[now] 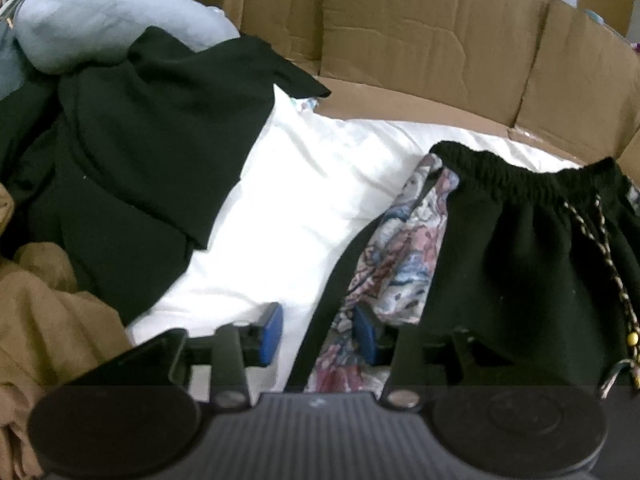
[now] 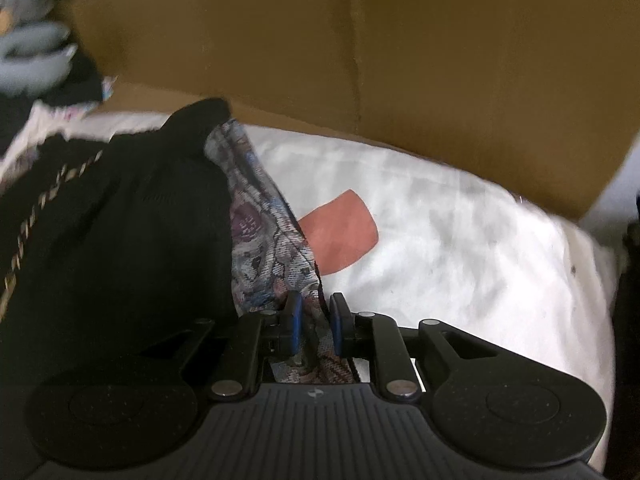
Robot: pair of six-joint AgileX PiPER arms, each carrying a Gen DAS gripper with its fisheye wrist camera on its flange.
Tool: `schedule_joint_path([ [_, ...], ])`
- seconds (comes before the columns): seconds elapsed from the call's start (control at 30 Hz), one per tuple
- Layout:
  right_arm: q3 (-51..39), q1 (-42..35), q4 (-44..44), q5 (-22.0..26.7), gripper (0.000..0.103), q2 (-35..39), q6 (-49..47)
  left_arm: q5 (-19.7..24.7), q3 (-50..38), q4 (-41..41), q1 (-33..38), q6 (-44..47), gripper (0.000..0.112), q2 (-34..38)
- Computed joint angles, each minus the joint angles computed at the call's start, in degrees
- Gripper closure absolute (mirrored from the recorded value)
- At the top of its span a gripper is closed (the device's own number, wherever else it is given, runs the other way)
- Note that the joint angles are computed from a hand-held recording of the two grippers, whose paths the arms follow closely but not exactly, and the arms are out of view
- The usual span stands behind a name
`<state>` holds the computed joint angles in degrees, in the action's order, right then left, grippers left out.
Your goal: Fold clothes
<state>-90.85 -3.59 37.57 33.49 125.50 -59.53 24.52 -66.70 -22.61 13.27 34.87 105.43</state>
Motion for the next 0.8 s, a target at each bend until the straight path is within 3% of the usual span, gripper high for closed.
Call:
schedule_joint_path([
  [0.03,-0.1,0.31,-0.95,-0.08,0.098,-0.1,-0.56,0.16,0.03,-0.2,-0.12,0.67,0.101,-0.1],
  [0.2,0.49,1.26,-5.99,-3.92,0.101,-1.4,2.34,-5.28,2.92,5.87,-1.34,-4.24,0.107,-2.09],
  [0.43,1.61,3.47,-16.83,-9.75,0.1,-1.54,13.27,-6.42,2.33,11.47,-2.3,-9.88,0.102,-1.54],
  [0.5,2.2,3.06,-13.38,-9.98,0.099,-2.53,11.36,-6.46,2.9,10.22,-2.16,-9.87,0.098,-2.92],
  [0.6,5.59,2.34,-6.74,-13.64,0.097,-5.29,4.96,-7.04,5.0,1.9,-1.86,-1.19,0.098,-5.85],
  [0.73,9.4,1.02,11.53,-12.94,0.09,-7.99,-11.73,-7.02,7.23,-6.98,-2.89,7.41,0.098,-8.54],
  [0.8,10.29,1.31,15.73,-11.39,0.09,-8.47,-15.92,-5.98,7.26,-9.77,-3.57,9.91,0.098,-8.08],
])
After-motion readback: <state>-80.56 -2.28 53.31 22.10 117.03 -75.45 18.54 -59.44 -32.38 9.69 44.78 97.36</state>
